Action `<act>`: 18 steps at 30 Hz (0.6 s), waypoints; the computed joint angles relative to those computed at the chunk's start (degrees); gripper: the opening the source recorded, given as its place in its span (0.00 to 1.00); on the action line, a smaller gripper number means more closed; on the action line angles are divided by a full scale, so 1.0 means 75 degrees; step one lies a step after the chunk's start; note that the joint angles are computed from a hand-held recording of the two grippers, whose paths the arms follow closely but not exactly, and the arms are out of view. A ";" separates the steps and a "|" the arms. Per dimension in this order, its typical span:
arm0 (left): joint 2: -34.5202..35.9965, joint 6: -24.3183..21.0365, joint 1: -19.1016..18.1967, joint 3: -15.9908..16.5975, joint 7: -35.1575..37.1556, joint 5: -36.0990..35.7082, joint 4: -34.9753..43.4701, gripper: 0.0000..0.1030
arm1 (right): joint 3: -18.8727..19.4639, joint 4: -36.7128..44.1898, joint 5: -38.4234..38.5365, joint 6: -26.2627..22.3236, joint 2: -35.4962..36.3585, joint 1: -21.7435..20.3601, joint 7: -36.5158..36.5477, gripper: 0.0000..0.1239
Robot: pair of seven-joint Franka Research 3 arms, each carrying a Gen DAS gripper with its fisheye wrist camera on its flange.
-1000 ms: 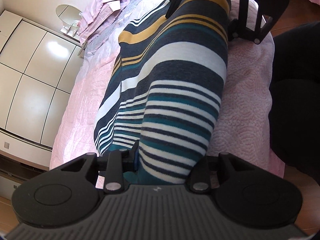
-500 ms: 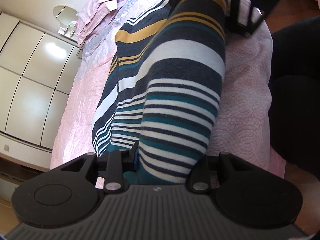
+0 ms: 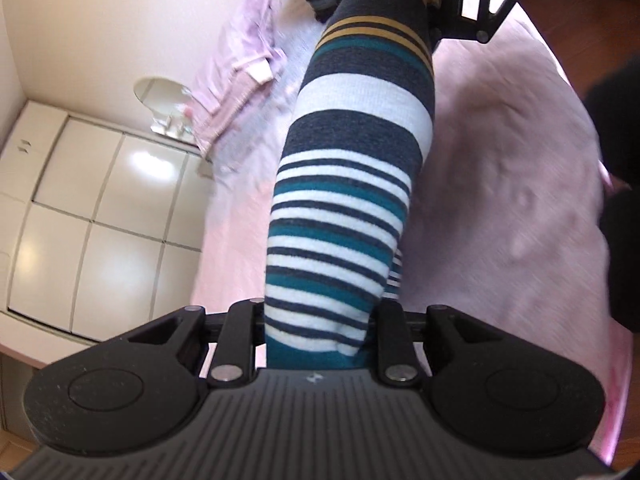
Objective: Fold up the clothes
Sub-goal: 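Carry the lifted sweater with both tools toward the stack of blue clothes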
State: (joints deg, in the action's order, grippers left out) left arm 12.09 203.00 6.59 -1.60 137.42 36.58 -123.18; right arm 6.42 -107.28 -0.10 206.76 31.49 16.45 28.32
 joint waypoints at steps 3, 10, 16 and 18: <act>0.0463 -0.0317 0.0012 -0.0264 -0.0183 0.0198 0.0942 0.21 | 0.0000 -0.0381 -0.0928 0.0232 -0.0318 -0.0405 0.0447 0.34; 0.2719 -0.2195 0.1432 -0.2900 0.0224 0.0982 0.4529 0.21 | 0.0399 0.1669 -0.1613 -0.0248 0.0735 -0.1252 0.1379 0.34; 0.3996 -0.4750 0.1825 -0.4921 0.2466 -0.0204 0.6617 0.21 | 0.0816 0.2778 -0.0888 -0.2099 0.0832 -0.1707 0.1001 0.33; 0.4053 -0.5769 0.1883 -0.5394 0.3169 -0.0759 0.7060 0.21 | 0.0743 0.3032 -0.0466 -0.3034 0.0582 -0.1643 0.0779 0.33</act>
